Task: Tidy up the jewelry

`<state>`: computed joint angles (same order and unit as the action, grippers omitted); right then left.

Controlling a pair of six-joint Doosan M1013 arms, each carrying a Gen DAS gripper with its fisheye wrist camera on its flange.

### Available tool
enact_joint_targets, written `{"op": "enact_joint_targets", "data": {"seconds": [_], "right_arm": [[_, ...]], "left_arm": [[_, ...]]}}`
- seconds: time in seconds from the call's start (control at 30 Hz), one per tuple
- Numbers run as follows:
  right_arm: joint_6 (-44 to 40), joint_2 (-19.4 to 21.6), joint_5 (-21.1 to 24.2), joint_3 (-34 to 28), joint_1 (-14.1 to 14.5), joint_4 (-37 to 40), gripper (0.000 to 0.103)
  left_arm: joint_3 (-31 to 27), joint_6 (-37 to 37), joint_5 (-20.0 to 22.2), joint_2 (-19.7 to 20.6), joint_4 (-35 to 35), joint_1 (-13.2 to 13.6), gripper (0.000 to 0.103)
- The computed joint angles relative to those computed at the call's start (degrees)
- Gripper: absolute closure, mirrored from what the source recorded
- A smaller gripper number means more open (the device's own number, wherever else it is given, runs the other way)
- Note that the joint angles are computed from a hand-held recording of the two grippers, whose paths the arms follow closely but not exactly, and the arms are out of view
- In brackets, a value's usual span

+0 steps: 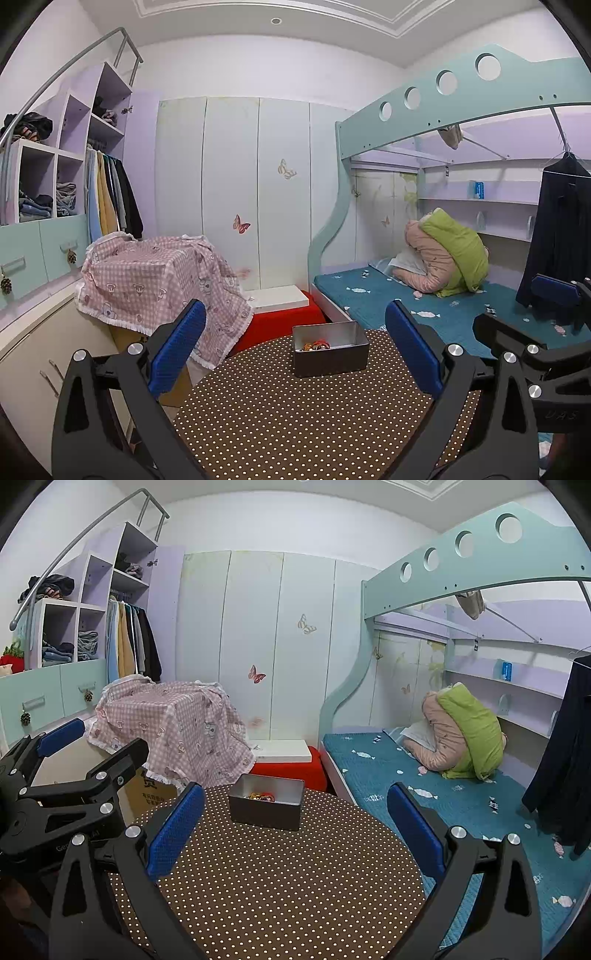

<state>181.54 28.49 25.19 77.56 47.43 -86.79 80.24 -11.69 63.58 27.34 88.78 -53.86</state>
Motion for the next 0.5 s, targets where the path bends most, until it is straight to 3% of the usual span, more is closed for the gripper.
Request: {"op": "enact_joint_targets", "data": {"seconds": [0.5], "right_arm": [[-0.5, 0.1, -0.3, -0.3, -0.1, 0.8, 0.007]], "left_arm": [[0.2, 0.2, 0.5, -0.1, 0.4, 0.0, 0.005]]}}
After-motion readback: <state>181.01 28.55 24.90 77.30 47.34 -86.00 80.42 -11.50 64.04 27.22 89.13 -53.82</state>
